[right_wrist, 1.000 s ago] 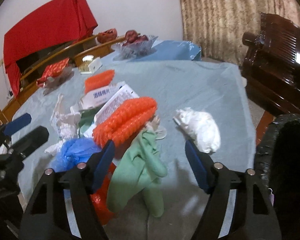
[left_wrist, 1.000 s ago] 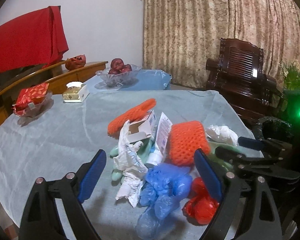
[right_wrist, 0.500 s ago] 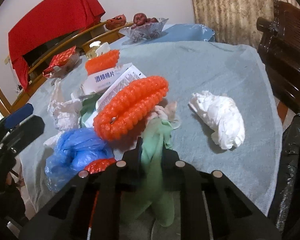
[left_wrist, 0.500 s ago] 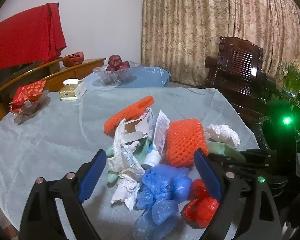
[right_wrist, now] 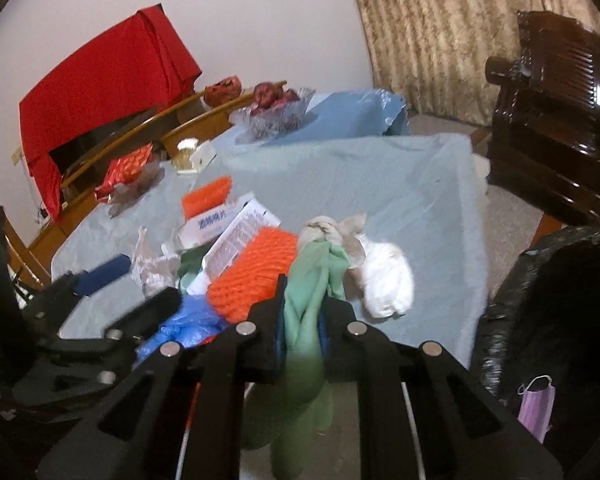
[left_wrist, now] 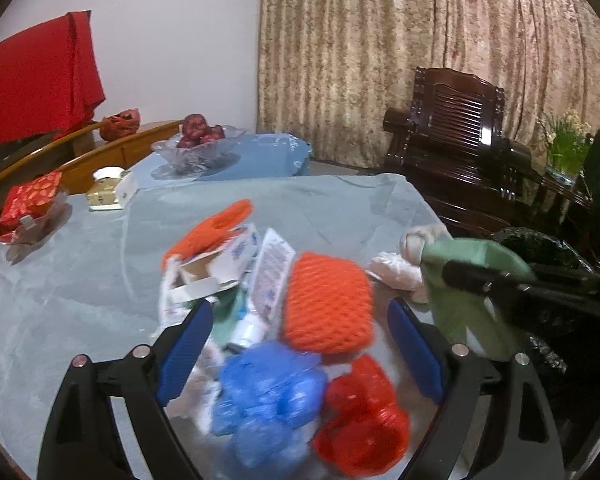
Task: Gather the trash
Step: 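Grasp the green glove with the right tool while the left tool grasps the orange foam net, then carry the glove and foam net over the bin and release both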
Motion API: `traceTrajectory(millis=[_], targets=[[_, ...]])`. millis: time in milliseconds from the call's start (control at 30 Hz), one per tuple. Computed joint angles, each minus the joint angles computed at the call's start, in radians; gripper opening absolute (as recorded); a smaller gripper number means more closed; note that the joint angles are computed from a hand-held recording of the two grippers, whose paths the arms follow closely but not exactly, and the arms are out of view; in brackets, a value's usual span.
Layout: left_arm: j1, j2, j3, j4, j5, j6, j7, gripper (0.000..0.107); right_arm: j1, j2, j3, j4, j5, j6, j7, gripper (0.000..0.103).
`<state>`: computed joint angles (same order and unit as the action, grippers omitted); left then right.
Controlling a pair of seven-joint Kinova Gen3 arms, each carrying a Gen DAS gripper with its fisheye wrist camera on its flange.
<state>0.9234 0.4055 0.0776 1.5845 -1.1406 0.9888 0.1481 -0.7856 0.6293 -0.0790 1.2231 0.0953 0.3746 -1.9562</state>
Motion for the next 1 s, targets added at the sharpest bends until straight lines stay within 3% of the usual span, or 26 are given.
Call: traceTrajectory(millis=[167,533,600,667,733,933,1000], targets=[[-0.025,0.05,-0.009,-0.059,0.032,-0.039,-0.052,0.087,-0.015,-0.021,0.05,0.027,0.023,-0.018,-0.04,0.012],[-0.062,0.141,-0.065,-0.185,0.238,-0.07,-0.236,0.087,0.003,0.004,0.041,0.011,0.044,-0.008,-0.039,0.012],[-0.068,0.15,-0.072,-0.199,0.275,-0.079,-0.272,0.079,0.007,0.007,0.036,0.012,0.04,-0.011,-0.036,0.012],[-0.075,0.156,-0.078,-0.209,0.31,-0.087,-0.304,0.063,0.007,0.009,0.037,0.009,0.038,-0.009,-0.037,0.012],[-0.07,0.159,-0.092,-0.212,0.329,-0.094,-0.317,0.057,0.009,0.008,0.037,0.01,0.036,-0.008,-0.037,0.012],[-0.025,0.139,-0.128,-0.199,0.283,-0.115,-0.302,0.019,0.002,-0.002,0.049,0.02,0.039,-0.019,-0.05,0.012],[-0.024,0.132,-0.129,-0.196,0.28,-0.12,-0.295,0.017,-0.002,-0.006,0.053,0.022,0.044,-0.023,-0.052,0.012]])
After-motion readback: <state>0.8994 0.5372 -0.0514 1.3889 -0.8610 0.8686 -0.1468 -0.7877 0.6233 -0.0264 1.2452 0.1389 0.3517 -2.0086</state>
